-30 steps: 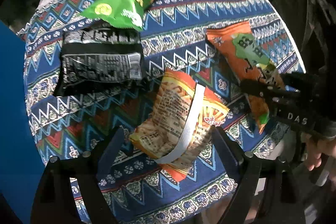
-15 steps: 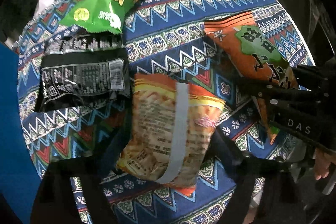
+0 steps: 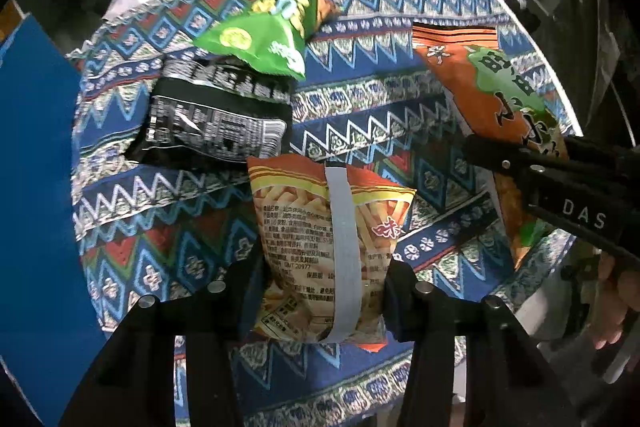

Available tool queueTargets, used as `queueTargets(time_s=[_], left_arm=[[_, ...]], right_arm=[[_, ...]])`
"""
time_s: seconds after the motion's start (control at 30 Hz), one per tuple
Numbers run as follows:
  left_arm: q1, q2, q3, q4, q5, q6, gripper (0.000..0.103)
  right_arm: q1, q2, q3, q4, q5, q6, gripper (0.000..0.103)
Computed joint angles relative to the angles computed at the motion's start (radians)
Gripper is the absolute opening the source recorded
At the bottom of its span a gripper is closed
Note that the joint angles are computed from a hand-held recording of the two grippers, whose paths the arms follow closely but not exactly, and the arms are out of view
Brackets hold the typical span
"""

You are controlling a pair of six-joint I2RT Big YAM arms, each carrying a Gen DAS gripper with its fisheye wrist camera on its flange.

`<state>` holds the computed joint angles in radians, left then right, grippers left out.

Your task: Organize snacks

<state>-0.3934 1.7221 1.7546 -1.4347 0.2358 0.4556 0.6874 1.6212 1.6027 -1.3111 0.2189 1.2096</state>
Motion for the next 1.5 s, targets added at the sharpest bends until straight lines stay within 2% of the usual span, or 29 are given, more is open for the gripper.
queueTargets(time_s=[0.17,0.3,0.43,0.67,1.03,1.27,1.5], left_arm=[[0.037,-0.029,0.015,-0.016,0.046,0.0,0.048],[0.053,-0.044,0.037,-0.017,0.066,-0.009,0.048],[0.071,-0.06,0.054,-0.011,0.073,-0.018,0.047],[0.1,-0.062,0.101,-0.015,0.084,-0.034,0.047],[0.156,-0.034,0.202,-0.046,0.111,-0.045,0.047],[0.204,-0.001,0.272,-0.068,0.131,-0.06,0.047],[0.262,0.041,0.338,-0.086,0.146,-0.074,0.047]], right_arm=[[0.013,0.01,0.069,-0.031,0.034,-0.011,0.039],[0.037,0.037,0.164,-0.091,0.071,-0.02,0.039],[0.053,0.026,0.174,-0.09,0.097,-0.02,0.039],[0.068,0.057,0.278,-0.122,0.139,-0.045,0.039],[0.071,0.15,0.456,-0.127,0.158,-0.126,0.039],[0.074,0.241,0.621,-0.156,0.158,-0.183,0.039],[0.075,0.393,0.88,-0.234,0.139,-0.24,0.039]])
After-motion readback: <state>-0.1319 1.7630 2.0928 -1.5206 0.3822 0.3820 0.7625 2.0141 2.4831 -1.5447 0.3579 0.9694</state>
